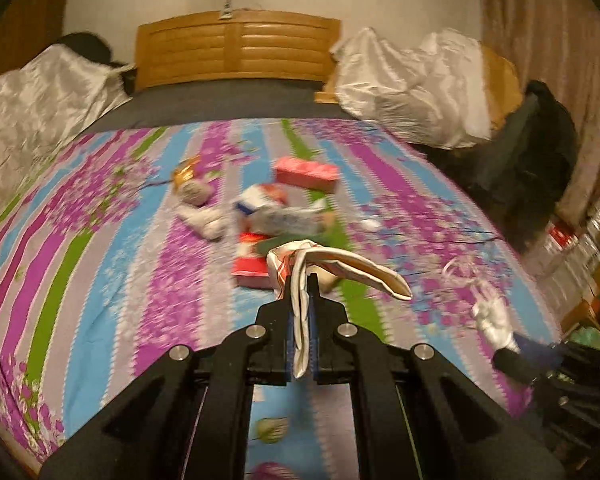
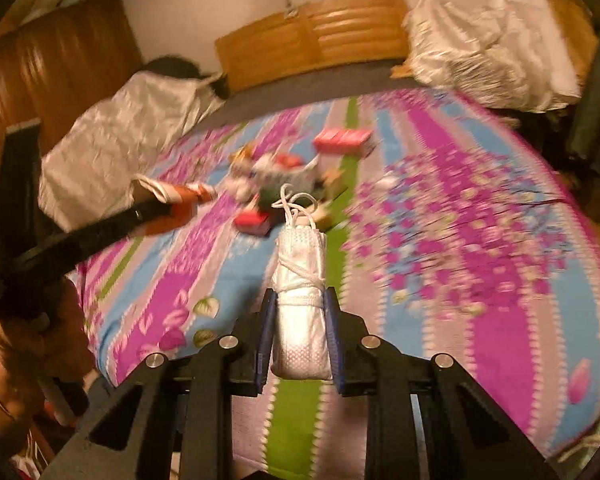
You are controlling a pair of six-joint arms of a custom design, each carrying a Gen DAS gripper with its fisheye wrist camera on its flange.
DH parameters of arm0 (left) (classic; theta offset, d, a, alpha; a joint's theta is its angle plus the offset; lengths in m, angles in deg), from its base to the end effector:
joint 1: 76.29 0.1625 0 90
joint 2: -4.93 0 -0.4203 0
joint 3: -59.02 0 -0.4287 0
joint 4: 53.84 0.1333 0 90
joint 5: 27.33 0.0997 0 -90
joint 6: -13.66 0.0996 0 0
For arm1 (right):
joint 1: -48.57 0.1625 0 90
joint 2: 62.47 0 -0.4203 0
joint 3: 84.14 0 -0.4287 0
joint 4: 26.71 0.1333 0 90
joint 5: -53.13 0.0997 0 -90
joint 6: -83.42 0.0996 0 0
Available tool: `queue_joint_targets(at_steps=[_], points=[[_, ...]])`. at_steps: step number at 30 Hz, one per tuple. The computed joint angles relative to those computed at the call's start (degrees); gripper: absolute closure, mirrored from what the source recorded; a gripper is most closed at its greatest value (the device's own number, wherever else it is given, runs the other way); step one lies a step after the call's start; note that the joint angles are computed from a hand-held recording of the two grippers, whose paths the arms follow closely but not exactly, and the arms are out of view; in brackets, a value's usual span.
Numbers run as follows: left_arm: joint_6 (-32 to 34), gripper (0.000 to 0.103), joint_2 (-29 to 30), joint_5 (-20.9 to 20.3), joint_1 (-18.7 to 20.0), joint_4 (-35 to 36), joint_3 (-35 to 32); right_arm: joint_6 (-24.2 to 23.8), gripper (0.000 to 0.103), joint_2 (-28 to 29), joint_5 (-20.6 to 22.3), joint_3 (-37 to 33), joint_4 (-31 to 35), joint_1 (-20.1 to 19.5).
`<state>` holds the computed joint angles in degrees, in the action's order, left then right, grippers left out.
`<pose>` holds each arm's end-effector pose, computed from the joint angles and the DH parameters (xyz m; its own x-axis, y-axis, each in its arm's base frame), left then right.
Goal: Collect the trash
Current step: 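Carry the white strap and white mesh bag toward the green bin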
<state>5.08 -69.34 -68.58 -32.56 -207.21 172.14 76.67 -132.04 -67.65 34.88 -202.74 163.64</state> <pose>-0.2649 -0.5415 0.2798 -0.7717 0.1640 -0.6145 0.5484 0.6608 -0.5124 0.3104 -0.4692 0.2213 -0.8611 -0.1727 0.4781 -0.4446 0.7120 -0.5435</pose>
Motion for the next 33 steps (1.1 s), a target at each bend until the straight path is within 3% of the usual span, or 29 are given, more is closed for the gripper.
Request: queue_joint_targets(at_steps=[7,20,33], points=[[4.94,0.099,6.93,-2.56,-4.75,-1.81,-3.95,2.85,0.078,-10.61,-6.36,3.84,-2.57,0.48],[12.45,0.099,18.92,-9.05,-11.50,-5.21,-10.49,3.32,0.078,-29.31,-17.71,10.07,-4.33,-0.18],[18.08,0.099,27.43,-14.73,-16.53,-7.01,-15.91,2.80,0.078,-44.38,-25.18,15.39,-2.70,-0.97]])
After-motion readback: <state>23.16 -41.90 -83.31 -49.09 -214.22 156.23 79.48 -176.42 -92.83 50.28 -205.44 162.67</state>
